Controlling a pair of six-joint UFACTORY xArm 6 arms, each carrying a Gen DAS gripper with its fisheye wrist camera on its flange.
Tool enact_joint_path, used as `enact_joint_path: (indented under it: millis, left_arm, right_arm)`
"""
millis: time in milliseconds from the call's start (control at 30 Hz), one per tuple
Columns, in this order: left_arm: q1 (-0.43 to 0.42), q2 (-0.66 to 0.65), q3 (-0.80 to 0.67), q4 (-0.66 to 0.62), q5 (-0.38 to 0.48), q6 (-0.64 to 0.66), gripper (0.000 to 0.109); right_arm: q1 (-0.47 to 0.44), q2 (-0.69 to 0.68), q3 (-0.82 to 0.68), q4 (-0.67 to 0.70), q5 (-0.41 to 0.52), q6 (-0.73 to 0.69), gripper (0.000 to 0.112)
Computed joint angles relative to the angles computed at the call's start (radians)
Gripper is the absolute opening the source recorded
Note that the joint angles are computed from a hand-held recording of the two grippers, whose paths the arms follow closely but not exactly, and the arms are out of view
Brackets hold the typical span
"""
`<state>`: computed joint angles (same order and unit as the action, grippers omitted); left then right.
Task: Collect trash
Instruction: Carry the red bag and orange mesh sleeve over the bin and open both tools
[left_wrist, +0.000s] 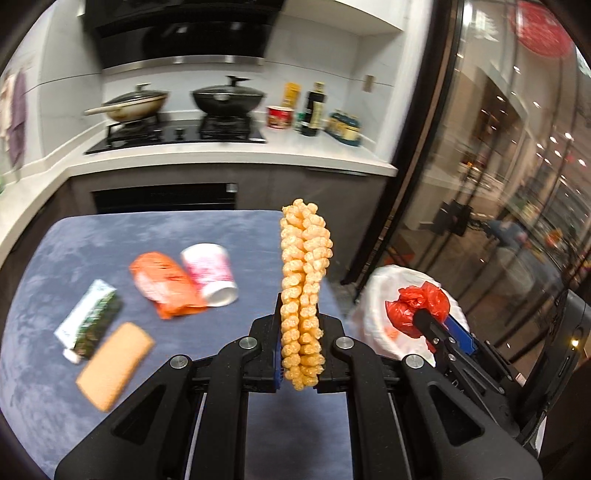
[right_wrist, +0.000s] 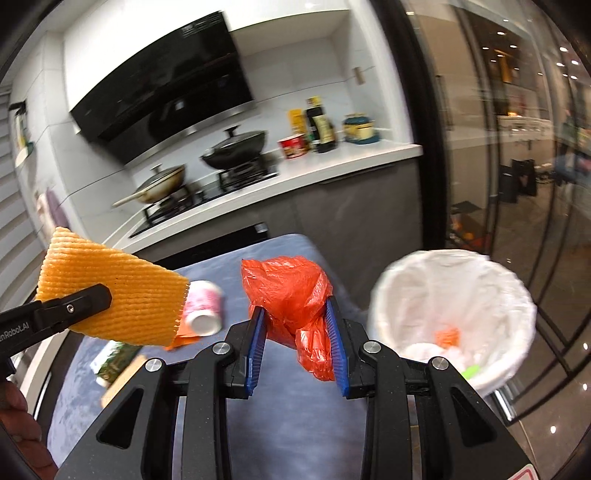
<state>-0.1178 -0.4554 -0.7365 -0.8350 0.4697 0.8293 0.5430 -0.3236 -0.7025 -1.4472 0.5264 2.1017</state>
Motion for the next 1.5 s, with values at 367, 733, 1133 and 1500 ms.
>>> enact_joint_path:
  millis: [367,733,1133,1500]
  left_arm:
    - [-0.223,0.023,0.027,0.109,-0.080,-0.137,0.010]
    - [-0.352,0.117,-0.006,0.206,-0.133,-0.223,0.010]
    - [-0.428,0.244,-0.072,0.296,-0.178,-0.293,0.010]
    - [-0.451,0.351,-0.153,0.348,-0.188,-0.343,0.011]
  right_arm:
    - [-0.151,-0.248,0.240,0.029,-0.019,0.008,0.030]
    - [-0.309,-0.331,0.344,0.020,-0.106,0.007,0.030]
    - [-0.441,-0.274,0.340,-0.062,-0.200,0.045,0.030]
    - [-0.495,-0.180,0.289,-0.152,-0.240,0.109,0.033]
